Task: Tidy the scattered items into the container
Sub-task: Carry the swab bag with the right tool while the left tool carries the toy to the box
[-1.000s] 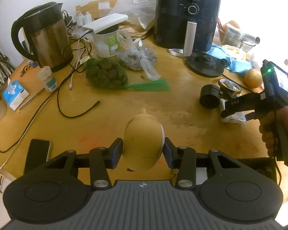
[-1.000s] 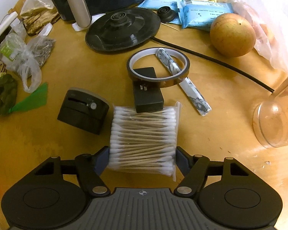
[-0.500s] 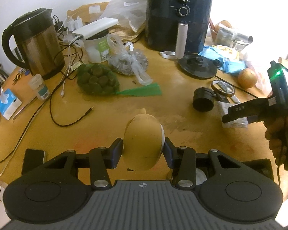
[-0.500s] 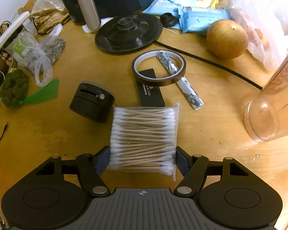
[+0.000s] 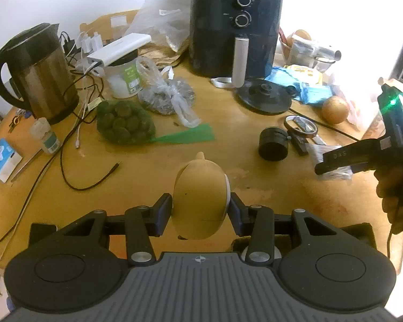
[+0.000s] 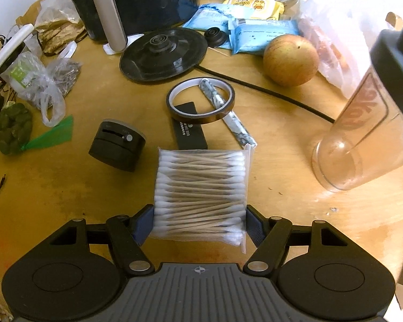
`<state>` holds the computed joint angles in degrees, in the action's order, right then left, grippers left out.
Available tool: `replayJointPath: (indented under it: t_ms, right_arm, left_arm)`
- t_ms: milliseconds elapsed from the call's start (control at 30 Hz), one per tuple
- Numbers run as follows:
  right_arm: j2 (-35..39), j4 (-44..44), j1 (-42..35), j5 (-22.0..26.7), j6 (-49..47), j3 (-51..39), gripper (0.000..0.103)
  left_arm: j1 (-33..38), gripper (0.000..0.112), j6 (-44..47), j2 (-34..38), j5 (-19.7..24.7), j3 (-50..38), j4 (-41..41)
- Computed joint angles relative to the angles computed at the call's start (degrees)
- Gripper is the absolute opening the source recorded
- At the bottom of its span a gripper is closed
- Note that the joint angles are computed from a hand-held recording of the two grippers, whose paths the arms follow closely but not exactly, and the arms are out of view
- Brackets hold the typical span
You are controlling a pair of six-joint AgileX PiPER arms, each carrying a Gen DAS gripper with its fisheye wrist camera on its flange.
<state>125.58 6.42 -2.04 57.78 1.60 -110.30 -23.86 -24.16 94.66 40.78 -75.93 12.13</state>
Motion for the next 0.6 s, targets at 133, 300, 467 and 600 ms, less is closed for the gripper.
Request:
replayJointPath:
  t_ms: [133,300,467,600]
  right_arm:
    - [-2.1,0.3,-0.5,-1.2,-0.2,2.5,0.073]
    - [-5.3,0.8,-1.1,-3.1,-0.9,6.1,0.073]
    - [-9.0,1.3,-1.8,-5.4,-1.5,10.3,0.073]
    - [-12.4,1.7,-2.4,-7.5,-2.5,13.9,0.073]
  left_arm:
    - [0.0,0.044,1.2,0.1,-0.3,-0.5,-0.8]
    - [-0.1,0.044,2.7,0.4,-0.4,-1.4,-1.9]
    - [-0.4,0.044,3.9,0.4,-0.6,-2.1,-2.7]
    - [-1.0,0.044,4.7,0.4,-0.6,-2.6,-3.3]
